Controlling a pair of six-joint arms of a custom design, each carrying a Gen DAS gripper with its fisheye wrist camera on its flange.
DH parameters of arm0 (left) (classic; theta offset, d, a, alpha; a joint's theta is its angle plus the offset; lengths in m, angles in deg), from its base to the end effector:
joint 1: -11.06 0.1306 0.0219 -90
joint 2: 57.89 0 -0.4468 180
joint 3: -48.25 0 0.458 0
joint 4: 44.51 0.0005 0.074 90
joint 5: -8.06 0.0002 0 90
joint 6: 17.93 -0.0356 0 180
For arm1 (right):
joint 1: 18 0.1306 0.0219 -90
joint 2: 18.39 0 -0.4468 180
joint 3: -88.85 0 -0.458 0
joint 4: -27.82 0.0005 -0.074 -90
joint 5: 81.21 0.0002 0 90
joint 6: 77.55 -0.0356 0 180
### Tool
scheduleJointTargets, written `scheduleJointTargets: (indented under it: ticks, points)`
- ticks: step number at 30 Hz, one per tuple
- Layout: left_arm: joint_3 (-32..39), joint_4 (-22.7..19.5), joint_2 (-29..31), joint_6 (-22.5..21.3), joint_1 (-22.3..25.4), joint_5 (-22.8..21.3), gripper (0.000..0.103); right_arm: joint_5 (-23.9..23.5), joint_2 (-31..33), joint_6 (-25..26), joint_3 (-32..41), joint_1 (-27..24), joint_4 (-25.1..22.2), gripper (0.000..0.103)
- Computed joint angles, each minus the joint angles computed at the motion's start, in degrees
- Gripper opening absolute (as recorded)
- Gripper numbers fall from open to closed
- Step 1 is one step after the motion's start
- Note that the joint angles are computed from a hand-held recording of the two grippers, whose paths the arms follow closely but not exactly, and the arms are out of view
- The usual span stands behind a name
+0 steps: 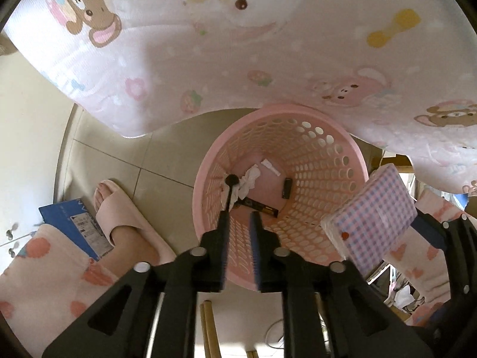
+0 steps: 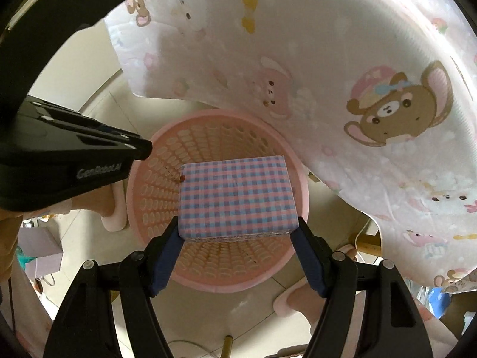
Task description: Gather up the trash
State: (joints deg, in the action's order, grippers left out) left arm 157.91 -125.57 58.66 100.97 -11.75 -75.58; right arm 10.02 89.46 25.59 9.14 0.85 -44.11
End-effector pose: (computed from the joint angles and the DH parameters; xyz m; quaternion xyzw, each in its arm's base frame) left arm 0.6251 -0.2677 0.3660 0.0520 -0.9969 0.0577 0.0081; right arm 0.5991 0.2032 0.3878 -0.2734 0.9575 -0.0061 0.0920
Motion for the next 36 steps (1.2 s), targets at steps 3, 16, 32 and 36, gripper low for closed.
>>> scheduleJointTargets:
  ticks: [3, 16, 32, 36]
  points:
    - [0.2, -0.2, 0.0, 0.3, 0.0, -1.1, 0.029, 0.6, 0.3, -0.7, -0.2, 0.5, 0.5, 0.075]
    - [0.4, 2.4, -2.6, 1.0, 0.4, -8.4, 0.043, -0.1, -0.7, -4.1, 0.3, -0.9, 2.4, 0.086]
    - [-1.3, 16.9, -11.9, -2.2, -1.4, -25.3, 0.056, 2.1, -9.7, -10.6, -2.6, -3.5, 16.7, 0.091]
    - [-2.9, 22.2, -13.8, -4.0, -2.2, -28.7, 0.077, 1.0, -11.1, -14.5, -3.1, -4.6, 20.6, 0.092]
